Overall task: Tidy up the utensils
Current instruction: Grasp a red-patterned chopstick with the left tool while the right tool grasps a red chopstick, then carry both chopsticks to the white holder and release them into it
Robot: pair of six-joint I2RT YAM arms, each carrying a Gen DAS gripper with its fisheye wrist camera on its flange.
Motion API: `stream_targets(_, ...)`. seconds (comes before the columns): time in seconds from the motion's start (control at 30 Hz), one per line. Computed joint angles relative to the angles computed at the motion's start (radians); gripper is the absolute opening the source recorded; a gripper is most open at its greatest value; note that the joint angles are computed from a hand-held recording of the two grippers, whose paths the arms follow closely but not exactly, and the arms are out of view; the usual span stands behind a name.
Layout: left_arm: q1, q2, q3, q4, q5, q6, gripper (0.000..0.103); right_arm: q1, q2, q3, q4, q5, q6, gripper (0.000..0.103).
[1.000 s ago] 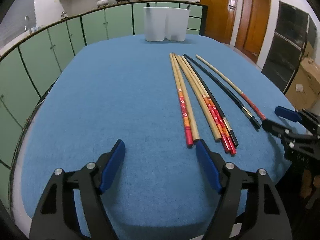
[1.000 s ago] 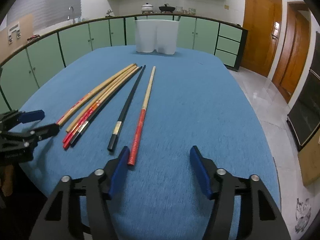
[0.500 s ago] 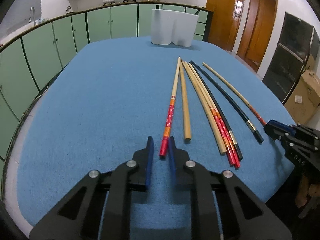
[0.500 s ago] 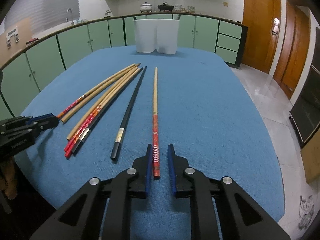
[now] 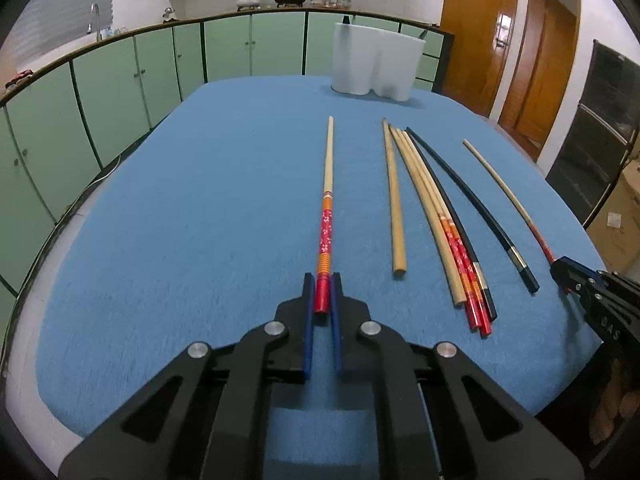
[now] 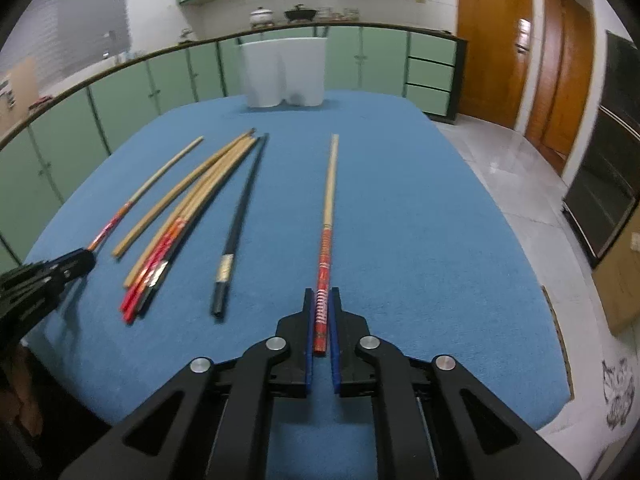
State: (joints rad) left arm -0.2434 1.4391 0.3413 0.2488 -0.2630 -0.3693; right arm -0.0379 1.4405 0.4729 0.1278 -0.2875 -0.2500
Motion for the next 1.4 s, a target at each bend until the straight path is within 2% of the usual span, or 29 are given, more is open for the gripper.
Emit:
stream_targets(0.07,0.000,-0.002,0.001,-0.002,0.005,0.007,0.016,0.000,-0.015,-0.024,0.019,-0.001,-0.027,0.009)
stream_targets(0.13,0.003,0.002,0.002,0.006,0.002,0.017,0.018,0.001,-0.021,-0.043,0.046,0.003,-0.044,0.009)
stream_targets(0.2,0.009,0.005,-0.001,0.015,0.010,0.017,0.015,0.002,-0.011,-0.036,0.049,0.004,-0.051,0.008)
stream_targets(0.23,0.015,0.003,0.000,0.013,0.018,0.017,0.006,-0.002,-0.012,-0.029,0.037,-0.003,-0.050,0.007)
stream_targets(0.3,0.027,-0.017,0.001,-0.007,0.038,0.009,0.005,-0.012,-0.039,-0.024,0.010,-0.012,-0.043,0.006)
stream_targets(0.37,0.043,-0.081,0.006,-0.068,0.064,0.004,0.005,-0.040,-0.102,-0.012,-0.050,-0.044,-0.043,0.006)
stream_targets(0.43,0.061,-0.180,0.025,-0.173,0.088,-0.006,0.005,-0.063,-0.161,0.014,-0.127,-0.068,-0.047,0.006)
stream_targets(0.6,0.077,-0.365,0.115,-0.398,0.089,0.004,0.005,-0.112,-0.279,0.126,-0.330,-0.130,-0.065,0.006)
stream_targets(0.83,0.095,-0.481,0.232,-0.562,0.088,0.057,0.005,-0.129,-0.305,0.314,-0.521,-0.182,-0.082,0.006)
stream_targets(1.03,0.129,-0.473,0.340,-0.647,0.135,0.103,0.005,-0.109,-0.257,0.481,-0.644,-0.185,-0.117,0.006)
stream_targets(1.4,0.229,-0.256,0.589,-0.766,0.283,0.195,0.005,0.000,-0.017,0.802,-0.797,-0.098,-0.130,0.006)
